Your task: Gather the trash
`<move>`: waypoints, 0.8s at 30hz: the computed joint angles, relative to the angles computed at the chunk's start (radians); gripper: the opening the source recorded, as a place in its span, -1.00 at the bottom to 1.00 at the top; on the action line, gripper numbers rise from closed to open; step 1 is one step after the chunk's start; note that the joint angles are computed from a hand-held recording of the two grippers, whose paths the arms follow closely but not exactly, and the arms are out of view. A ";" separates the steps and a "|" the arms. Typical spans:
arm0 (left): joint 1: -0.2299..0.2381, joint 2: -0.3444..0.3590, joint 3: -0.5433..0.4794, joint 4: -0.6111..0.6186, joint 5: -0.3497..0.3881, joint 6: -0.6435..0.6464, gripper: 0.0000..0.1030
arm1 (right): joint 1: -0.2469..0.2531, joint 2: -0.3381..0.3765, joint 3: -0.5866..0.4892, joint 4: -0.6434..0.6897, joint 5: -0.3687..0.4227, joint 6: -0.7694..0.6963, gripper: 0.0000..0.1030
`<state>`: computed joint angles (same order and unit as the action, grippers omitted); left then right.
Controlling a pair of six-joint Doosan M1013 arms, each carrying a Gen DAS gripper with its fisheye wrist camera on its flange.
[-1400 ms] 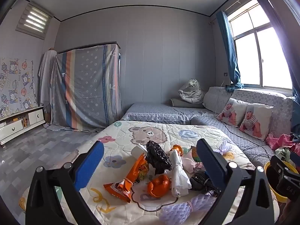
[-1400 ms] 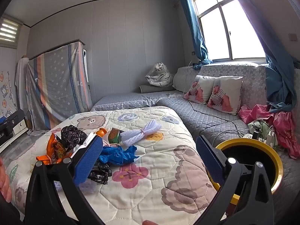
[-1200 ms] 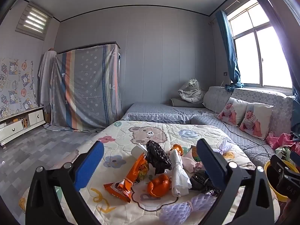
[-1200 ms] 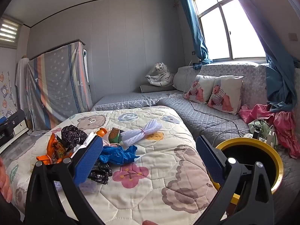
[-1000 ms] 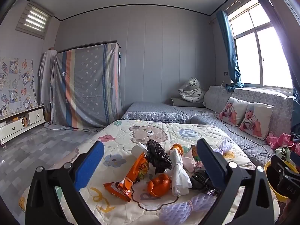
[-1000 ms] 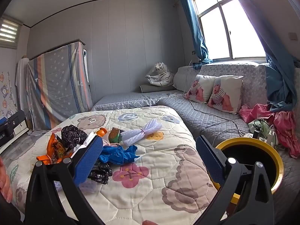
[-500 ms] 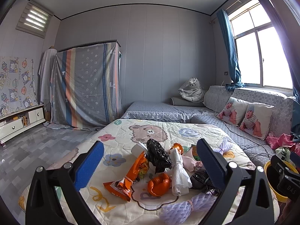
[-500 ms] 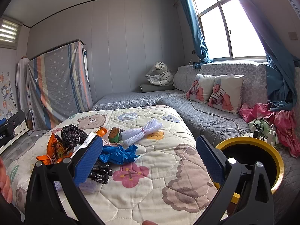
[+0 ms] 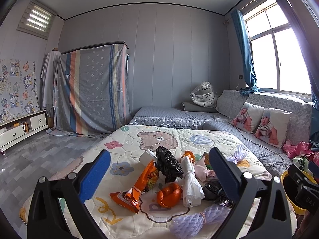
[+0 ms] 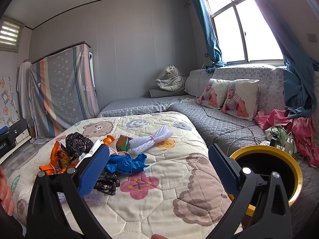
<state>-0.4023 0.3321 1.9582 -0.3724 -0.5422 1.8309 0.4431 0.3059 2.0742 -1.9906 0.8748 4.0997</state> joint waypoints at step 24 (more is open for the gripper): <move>0.000 0.003 -0.001 0.003 0.007 -0.004 0.85 | -0.002 0.002 -0.003 -0.001 -0.009 -0.002 0.85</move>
